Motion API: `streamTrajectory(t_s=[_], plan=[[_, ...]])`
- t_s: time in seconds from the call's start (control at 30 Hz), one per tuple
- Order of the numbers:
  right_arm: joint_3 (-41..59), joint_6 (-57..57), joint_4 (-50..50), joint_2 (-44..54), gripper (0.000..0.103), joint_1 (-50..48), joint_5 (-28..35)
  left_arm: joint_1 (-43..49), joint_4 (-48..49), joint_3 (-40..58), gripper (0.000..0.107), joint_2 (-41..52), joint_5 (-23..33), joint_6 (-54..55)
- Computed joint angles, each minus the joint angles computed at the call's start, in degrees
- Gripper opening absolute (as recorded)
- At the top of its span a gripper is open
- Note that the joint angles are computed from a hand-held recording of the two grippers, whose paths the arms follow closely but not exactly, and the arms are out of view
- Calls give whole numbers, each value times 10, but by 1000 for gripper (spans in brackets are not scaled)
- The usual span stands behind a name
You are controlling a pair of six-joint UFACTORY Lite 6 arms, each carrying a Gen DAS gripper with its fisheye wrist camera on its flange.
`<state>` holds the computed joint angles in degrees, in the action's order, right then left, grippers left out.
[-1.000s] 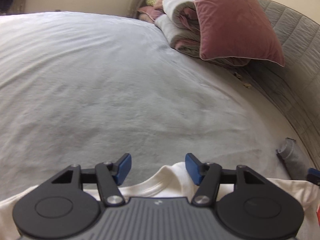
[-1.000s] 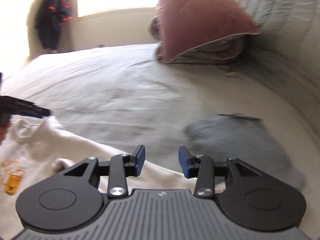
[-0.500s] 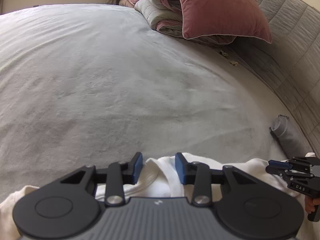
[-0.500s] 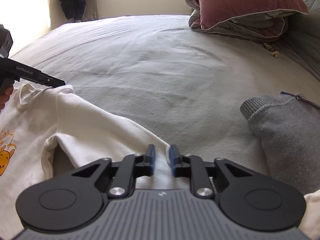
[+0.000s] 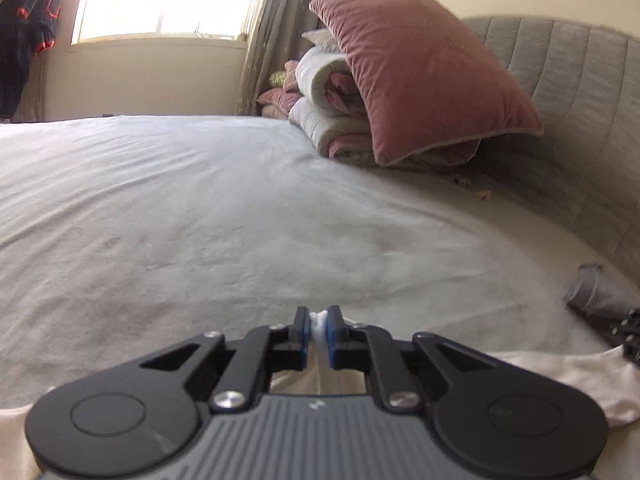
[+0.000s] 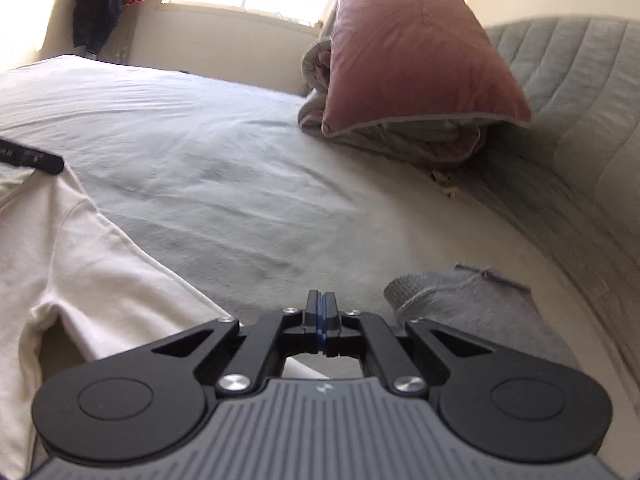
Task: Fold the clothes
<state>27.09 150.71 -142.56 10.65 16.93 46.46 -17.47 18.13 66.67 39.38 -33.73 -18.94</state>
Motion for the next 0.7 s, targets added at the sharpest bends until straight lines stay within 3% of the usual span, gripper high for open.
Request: streamTrajectory(t_s=[0.07, 0.17, 0.2, 0.3, 0.4, 0.5, 0.57, 0.63, 0.7], plan=[[9, 28, -38, 7, 0, -24, -33, -18, -56, 43, 11, 33, 51, 58], [10, 75, -83, 11, 2, -38, -56, -20, -56, 60, 19, 39, 71, 48], [9, 91, -100, 9, 11, -42, -62, -16, -46, 54, 20, 31, 70, 26], [-6, 115, -124, -14, 15, -43, -76, -4, -12, 5, 21, -13, 43, -38], [-9, 128, -147, -31, 31, -49, -93, 7, 47, -45, 22, -62, 15, -110], [-9, 136, -161, -39, 33, -44, -102, 17, 130, -82, 20, -90, -24, -182], [-6, 153, -174, -37, 33, -38, -108, 22, 184, -84, 10, -81, -34, -227], [-2, 163, -179, -31, 32, -29, -113, 12, 179, -70, 10, -55, -12, -220], [4, 144, -162, -21, 32, -17, -115, -3, 110, -51, 6, -16, 14, -145]])
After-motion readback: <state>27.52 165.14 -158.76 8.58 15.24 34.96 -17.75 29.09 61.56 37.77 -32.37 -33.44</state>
